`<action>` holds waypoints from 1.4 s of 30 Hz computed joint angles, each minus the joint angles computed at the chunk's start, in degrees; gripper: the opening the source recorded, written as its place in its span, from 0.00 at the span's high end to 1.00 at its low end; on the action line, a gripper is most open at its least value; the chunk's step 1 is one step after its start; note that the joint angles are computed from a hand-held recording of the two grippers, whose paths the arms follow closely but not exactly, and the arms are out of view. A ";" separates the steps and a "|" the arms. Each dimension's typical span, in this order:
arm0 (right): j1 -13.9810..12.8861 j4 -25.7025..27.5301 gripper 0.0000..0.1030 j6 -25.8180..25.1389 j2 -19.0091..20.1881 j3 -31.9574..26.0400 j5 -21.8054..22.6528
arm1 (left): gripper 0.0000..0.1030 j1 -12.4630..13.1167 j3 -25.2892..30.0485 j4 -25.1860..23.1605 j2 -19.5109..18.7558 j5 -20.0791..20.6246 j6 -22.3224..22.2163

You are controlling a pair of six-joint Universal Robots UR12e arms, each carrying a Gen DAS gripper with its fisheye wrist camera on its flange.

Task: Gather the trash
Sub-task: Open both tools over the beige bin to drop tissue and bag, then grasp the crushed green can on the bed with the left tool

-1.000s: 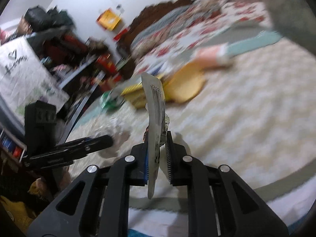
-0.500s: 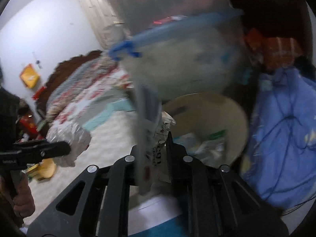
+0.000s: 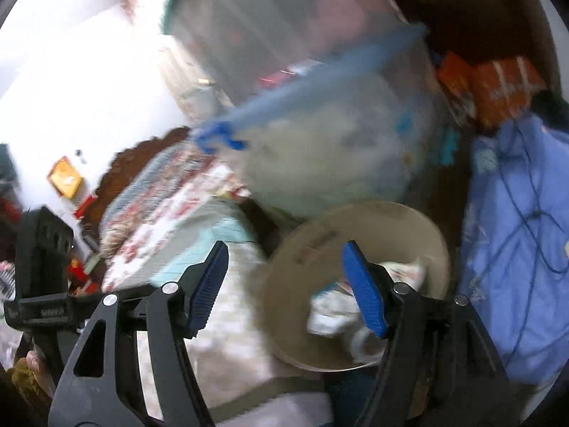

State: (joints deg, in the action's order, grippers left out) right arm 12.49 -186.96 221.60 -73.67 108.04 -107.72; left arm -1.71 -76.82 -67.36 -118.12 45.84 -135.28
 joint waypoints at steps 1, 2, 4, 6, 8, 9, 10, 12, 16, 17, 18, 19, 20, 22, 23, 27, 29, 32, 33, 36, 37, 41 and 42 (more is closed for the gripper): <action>0.55 -0.63 0.35 -0.67 0.53 -0.80 0.86 | 0.31 0.93 -1.29 0.52 0.99 -0.20 0.94; 0.98 -0.98 0.36 -0.94 0.96 -1.32 1.80 | 0.31 2.61 -3.59 1.23 2.65 -0.13 2.58; 1.87 -0.87 0.38 -0.98 2.47 -3.30 5.14 | 0.31 4.59 -6.02 1.56 4.38 0.38 3.97; 2.72 -0.30 0.41 -1.13 4.11 -5.44 8.29 | 0.31 7.56 -9.17 2.88 6.28 1.53 4.63; 3.59 1.06 0.46 -1.38 5.83 -7.83 11.45 | 0.31 10.20 -11.78 5.83 7.45 3.08 3.85; 4.05 2.29 0.47 -1.31 7.33 -9.93 15.40 | 0.31 11.64 -12.99 7.54 7.92 3.92 2.91; 4.35 3.29 0.51 -1.29 8.04 -11.19 17.37 | 0.32 12.89 -13.67 8.36 8.20 4.42 2.08; 4.94 6.26 0.55 -2.18 10.35 -15.03 22.86 | 0.32 15.84 -14.19 9.06 8.12 4.73 -1.03; 6.65 15.52 0.59 -7.60 16.36 -26.18 30.17 | 0.34 20.16 -13.86 10.98 6.98 3.23 -8.87; 7.07 17.14 0.59 -8.25 17.72 -28.65 31.16 | 0.34 21.01 -13.56 11.15 6.58 2.73 -10.69; 7.38 19.76 0.59 -8.58 20.15 -33.01 32.84 | 0.34 21.84 -13.22 11.18 6.16 2.08 -12.25; 7.68 21.12 0.59 -8.38 21.21 -35.10 33.10 | 0.34 22.49 -13.10 11.11 6.00 1.49 -12.93; 7.80 23.59 0.59 -8.52 23.20 -38.88 33.66 | 0.34 23.13 -12.98 11.35 5.75 0.78 -13.69; 8.29 28.39 0.59 -10.16 26.14 -44.83 32.83 | 0.34 23.82 -12.86 11.98 5.41 -0.28 -14.86; 8.52 31.42 0.58 -11.30 27.40 -47.73 31.65 | 0.34 24.25 -12.61 11.81 5.08 -1.03 -15.27; 9.15 43.72 0.57 -15.11 32.09 -58.08 31.12 | 0.34 25.04 -12.09 11.66 4.32 -1.98 -16.56; 9.33 48.31 0.58 -16.85 32.51 -59.58 33.23 | 0.34 25.46 -11.56 11.64 3.98 -2.15 -17.54; 10.18 44.88 0.58 -20.73 30.41 -55.56 36.26 | 0.34 26.41 -10.70 17.55 3.52 -1.04 -20.97; 10.72 42.93 0.58 -21.94 29.14 -53.58 35.22 | 0.31 26.58 -10.20 20.21 3.17 0.16 -22.81; 11.90 36.12 0.57 -24.30 26.26 -48.63 32.08 | 0.23 26.89 -5.35 23.52 0.61 5.61 -30.66; 12.18 34.97 0.57 -25.22 25.65 -47.67 31.88 | 0.23 27.22 -3.85 23.81 -0.42 5.43 -33.01; 13.60 32.69 0.57 -29.38 24.89 -46.73 26.60 | 0.25 28.54 2.98 16.81 -4.94 4.92 -43.66; 13.70 33.07 0.57 -29.59 25.33 -47.75 27.02 | 0.25 28.60 3.45 15.68 -5.42 3.87 -44.72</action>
State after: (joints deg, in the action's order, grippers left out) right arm 26.19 -153.89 192.00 -48.34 60.29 -80.70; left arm 26.88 -73.37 -51.68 -123.54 49.72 -180.01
